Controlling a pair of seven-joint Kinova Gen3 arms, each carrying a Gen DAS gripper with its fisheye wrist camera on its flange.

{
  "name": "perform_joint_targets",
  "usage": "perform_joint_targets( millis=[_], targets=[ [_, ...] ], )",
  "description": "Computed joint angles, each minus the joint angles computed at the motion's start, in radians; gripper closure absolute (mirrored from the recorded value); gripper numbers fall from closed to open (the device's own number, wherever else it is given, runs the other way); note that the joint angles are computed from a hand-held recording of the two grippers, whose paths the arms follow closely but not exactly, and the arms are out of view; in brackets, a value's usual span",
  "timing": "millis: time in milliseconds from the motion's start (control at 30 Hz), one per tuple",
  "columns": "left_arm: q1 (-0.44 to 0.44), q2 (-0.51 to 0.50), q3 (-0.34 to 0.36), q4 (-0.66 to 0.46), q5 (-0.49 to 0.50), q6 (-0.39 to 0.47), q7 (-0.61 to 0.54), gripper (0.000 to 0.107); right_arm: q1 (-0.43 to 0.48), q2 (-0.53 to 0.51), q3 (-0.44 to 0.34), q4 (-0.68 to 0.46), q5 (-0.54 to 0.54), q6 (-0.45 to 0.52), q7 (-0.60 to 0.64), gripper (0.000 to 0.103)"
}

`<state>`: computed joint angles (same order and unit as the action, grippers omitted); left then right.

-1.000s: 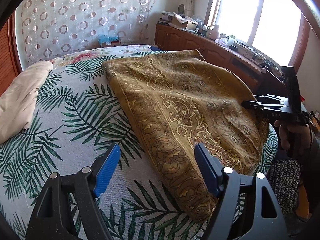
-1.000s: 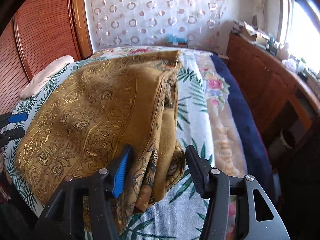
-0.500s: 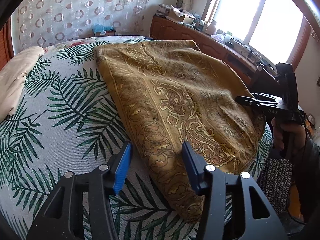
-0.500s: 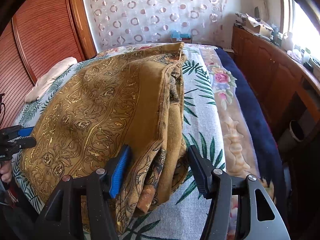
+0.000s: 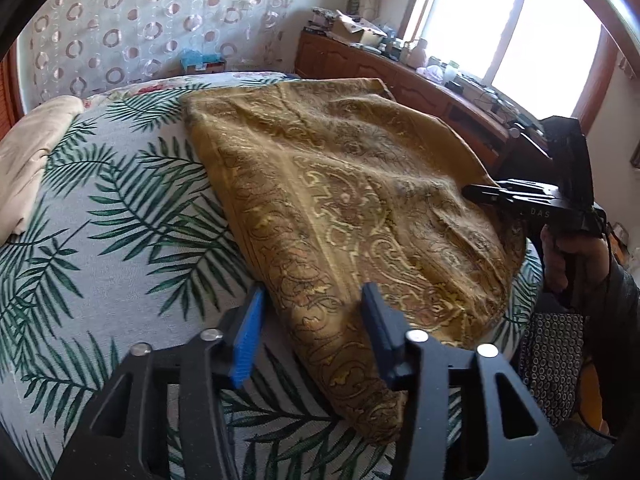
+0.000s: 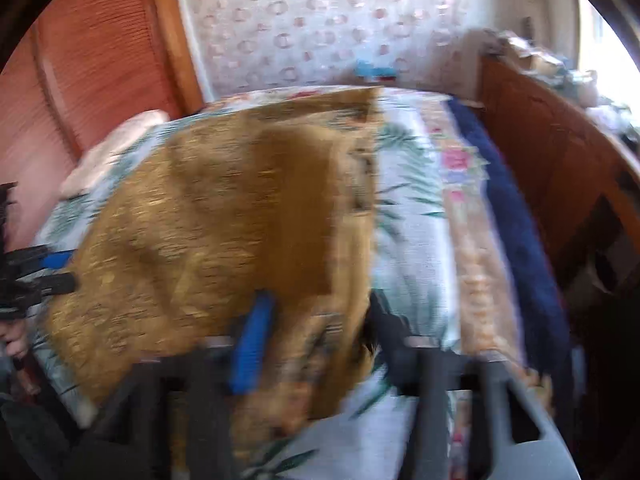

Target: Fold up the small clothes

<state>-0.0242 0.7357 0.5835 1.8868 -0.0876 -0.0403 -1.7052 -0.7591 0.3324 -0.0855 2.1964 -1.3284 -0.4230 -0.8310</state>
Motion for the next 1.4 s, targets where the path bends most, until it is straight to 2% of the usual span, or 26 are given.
perform_joint_targets(
  millis=[33,100,133,200,300,367,500,600,667,800,867,933,1067,1200,1267,1333,1400],
  targets=[
    [-0.015,0.005,0.016,-0.002,0.004,0.005,-0.015,0.087,0.016,-0.003,-0.009,0.001,0.037,0.024,-0.027,0.089],
    [-0.024,0.006,0.028,-0.01,-0.003,0.02,-0.017,0.103,-0.002,0.002,0.005,0.003,0.085,0.024,-0.064,0.093],
    [-0.052,0.009,0.06,-0.007,-0.013,0.018,-0.014,0.104,-0.002,0.0,-0.004,0.009,0.116,0.005,-0.104,0.093],
    [-0.107,-0.01,0.119,0.015,-0.026,-0.006,-0.031,0.104,0.047,-0.027,-0.078,0.03,0.18,-0.042,-0.183,0.094],
    [-0.225,-0.052,0.246,0.046,-0.017,-0.039,-0.052,0.104,0.102,-0.085,-0.193,0.045,0.191,-0.132,-0.198,0.095],
    [-0.296,-0.096,0.32,0.064,-0.034,-0.059,-0.044,0.105,0.075,-0.131,-0.209,0.032,0.139,-0.175,-0.13,0.095],
    [-0.479,-0.192,0.505,0.091,-0.165,-0.075,0.093,0.105,-0.092,-0.218,-0.136,-0.012,0.03,-0.253,0.033,0.095],
    [-0.604,-0.247,0.622,0.091,-0.199,-0.059,0.124,0.105,-0.096,-0.273,-0.171,-0.062,-0.034,-0.264,0.155,0.095],
    [-0.633,-0.275,0.643,0.067,-0.172,-0.042,0.107,0.105,-0.08,-0.28,-0.197,-0.108,-0.066,-0.276,0.236,0.095],
    [-0.625,-0.308,0.594,0.0,-0.16,-0.012,0.114,0.105,-0.023,-0.239,-0.21,-0.237,-0.116,-0.237,0.399,0.095],
    [-0.592,-0.324,0.532,-0.029,-0.139,-0.012,0.103,0.105,-0.005,-0.195,-0.206,-0.313,-0.14,-0.234,0.477,0.095],
    [-0.562,-0.346,0.463,-0.039,-0.131,-0.037,0.103,0.105,0.015,-0.157,-0.205,-0.377,-0.127,-0.227,0.504,0.095],
    [-0.57,-0.376,0.42,-0.001,-0.167,-0.09,0.141,0.105,-0.011,-0.088,-0.198,-0.418,-0.02,-0.279,0.42,0.095],
    [-0.577,-0.376,0.388,0.107,-0.222,-0.138,0.176,0.105,-0.042,-0.058,-0.181,-0.343,0.051,-0.276,0.313,0.095],
    [-0.543,-0.355,0.338,0.175,-0.237,-0.153,0.187,0.105,-0.02,-0.069,-0.193,-0.251,0.058,-0.237,0.243,0.095],
    [-0.494,-0.301,0.275,0.227,-0.256,-0.152,0.204,0.105,-0.03,-0.032,-0.174,-0.203,0.048,-0.169,0.194,0.095],
    [-0.41,-0.243,0.185,0.26,-0.228,-0.15,0.191,0.105,-0.033,0.028,-0.166,-0.168,0.063,-0.111,0.122,0.095]
  ],
)
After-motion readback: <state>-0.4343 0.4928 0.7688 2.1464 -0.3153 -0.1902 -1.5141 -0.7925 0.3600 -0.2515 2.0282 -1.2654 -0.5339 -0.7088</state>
